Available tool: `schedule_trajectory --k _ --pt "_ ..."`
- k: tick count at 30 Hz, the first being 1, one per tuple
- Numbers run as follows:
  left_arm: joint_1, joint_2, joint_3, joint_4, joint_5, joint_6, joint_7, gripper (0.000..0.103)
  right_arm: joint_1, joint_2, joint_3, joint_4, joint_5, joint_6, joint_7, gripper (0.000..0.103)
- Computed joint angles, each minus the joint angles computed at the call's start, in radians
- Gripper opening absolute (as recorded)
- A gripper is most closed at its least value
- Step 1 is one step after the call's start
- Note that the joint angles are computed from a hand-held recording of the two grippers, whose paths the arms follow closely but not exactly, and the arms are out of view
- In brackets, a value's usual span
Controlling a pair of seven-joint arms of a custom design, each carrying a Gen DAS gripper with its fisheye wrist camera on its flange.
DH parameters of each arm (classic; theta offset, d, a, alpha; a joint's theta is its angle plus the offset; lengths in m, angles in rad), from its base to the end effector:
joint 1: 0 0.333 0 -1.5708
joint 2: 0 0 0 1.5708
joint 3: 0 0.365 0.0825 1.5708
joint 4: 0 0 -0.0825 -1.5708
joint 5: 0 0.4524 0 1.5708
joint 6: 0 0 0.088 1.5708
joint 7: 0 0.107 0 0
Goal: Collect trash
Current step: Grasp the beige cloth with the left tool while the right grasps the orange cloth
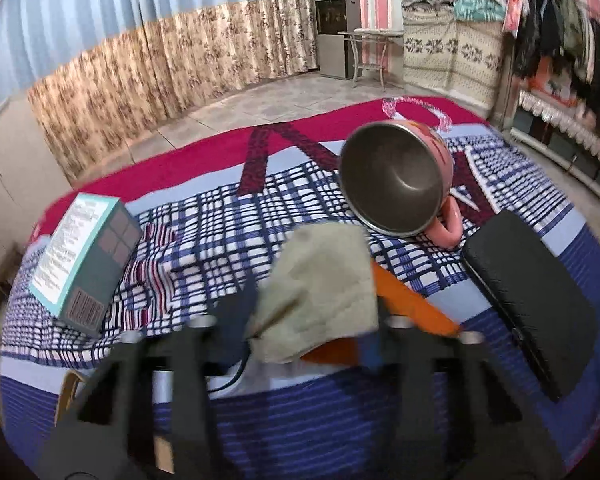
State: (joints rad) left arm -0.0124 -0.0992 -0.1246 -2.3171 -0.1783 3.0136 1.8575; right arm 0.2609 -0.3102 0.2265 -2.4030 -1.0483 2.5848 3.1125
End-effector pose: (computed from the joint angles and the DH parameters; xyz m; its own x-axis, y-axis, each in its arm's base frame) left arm 0.5901 -0.0697 0.4842 -0.2268 -0.9710 -0.0749 -0.6704 0.2115 -0.7112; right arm 0.4545 0.2644 0.4857 -0.2379 -0.9710 -0.0254 -0.6010 0.1677 -0.7814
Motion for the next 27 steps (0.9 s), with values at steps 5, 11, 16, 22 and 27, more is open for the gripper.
schedule_trajectory --k 5,11,16,22,27 --pt "-0.043 -0.040 0.060 -0.015 -0.181 -0.001 0.171 0.010 0.025 0.093 0.001 0.086 -0.017 0.056 -0.043 0.094" --pt "-0.044 -0.173 0.118 -0.120 -0.257 0.052 0.270 0.010 0.100 0.263 -0.015 0.247 -0.021 0.095 -0.164 0.094" --pt "-0.005 -0.246 0.154 -0.177 -0.264 0.035 0.275 0.010 0.172 0.399 -0.053 0.391 0.022 0.132 -0.287 0.093" --pt "0.070 -0.276 0.151 -0.206 -0.244 -0.006 0.231 0.010 0.186 0.547 -0.052 0.522 0.363 0.130 -0.621 0.065" --pt "0.081 -0.283 0.152 -0.202 -0.233 -0.016 0.218 0.010 0.245 0.524 -0.111 0.490 0.360 0.166 -0.643 0.018"
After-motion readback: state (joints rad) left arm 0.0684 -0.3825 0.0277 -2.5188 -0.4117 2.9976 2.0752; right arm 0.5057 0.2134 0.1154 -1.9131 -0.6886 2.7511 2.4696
